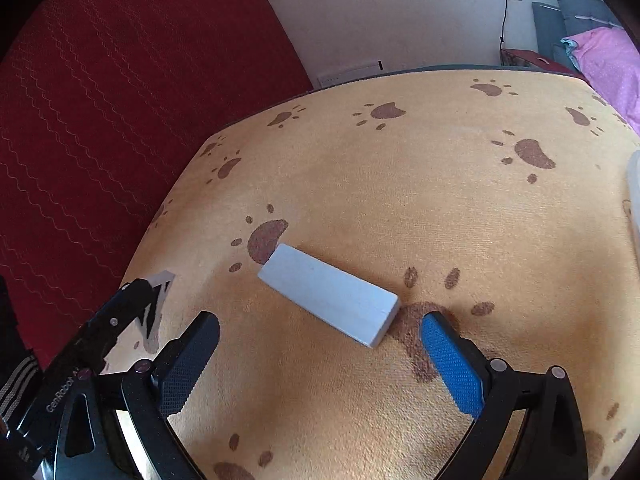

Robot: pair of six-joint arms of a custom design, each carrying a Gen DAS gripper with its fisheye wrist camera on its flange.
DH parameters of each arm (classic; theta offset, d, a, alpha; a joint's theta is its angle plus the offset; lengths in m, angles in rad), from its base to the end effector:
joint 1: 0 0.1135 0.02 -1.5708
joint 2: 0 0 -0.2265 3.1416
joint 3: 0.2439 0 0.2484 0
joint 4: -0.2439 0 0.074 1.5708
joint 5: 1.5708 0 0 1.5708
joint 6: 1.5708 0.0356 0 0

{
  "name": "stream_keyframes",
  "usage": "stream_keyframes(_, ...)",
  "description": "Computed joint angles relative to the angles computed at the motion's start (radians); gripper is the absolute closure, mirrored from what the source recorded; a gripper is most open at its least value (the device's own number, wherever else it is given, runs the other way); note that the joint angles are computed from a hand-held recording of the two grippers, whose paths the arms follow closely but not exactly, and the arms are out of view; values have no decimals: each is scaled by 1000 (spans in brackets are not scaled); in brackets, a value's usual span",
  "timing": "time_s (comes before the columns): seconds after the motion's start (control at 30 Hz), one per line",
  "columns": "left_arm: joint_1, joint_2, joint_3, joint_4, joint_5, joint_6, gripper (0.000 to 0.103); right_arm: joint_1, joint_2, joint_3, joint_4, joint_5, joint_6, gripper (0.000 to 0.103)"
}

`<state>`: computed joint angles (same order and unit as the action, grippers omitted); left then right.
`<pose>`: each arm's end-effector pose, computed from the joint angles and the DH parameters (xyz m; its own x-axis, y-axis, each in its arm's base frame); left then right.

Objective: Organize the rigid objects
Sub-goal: 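Hold the white piece in the left tool while the right tool grasps the long white block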

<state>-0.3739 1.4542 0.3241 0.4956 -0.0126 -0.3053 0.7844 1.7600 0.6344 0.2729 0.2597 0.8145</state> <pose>0.2226 -0.0869 0.0811 -0.6332 -0.0744 -0.7704 0.1735 0.9564 -0.2350 0.2130 0.1997 0.0626 -0.7754 0.2194 -0.5922 0.0013 0.9383 0.3459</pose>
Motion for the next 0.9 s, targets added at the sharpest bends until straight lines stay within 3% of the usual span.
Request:
stream_keyframes(0.2, 35, 6, -1, 8, -2, -5, 68, 23, 112, 112, -35, 107, -29, 0)
stream_keyframes(0.6, 25, 37, 9, 12, -25, -14, 68, 27, 212, 288, -204, 178, -46, 1)
stream_keyframes(0.73, 20, 42, 12, 12, -24, -14, 68, 43, 245, 354, -301, 229, -53, 10)
stream_keyframes(0.8, 19, 48, 14, 14, -22, -12, 68, 42, 242, 348, -296, 229, -63, 11)
stream_keyframes(0.9, 16, 54, 19, 13, -19, -10, 68, 51, 222, 314, -249, 231, -115, 24)
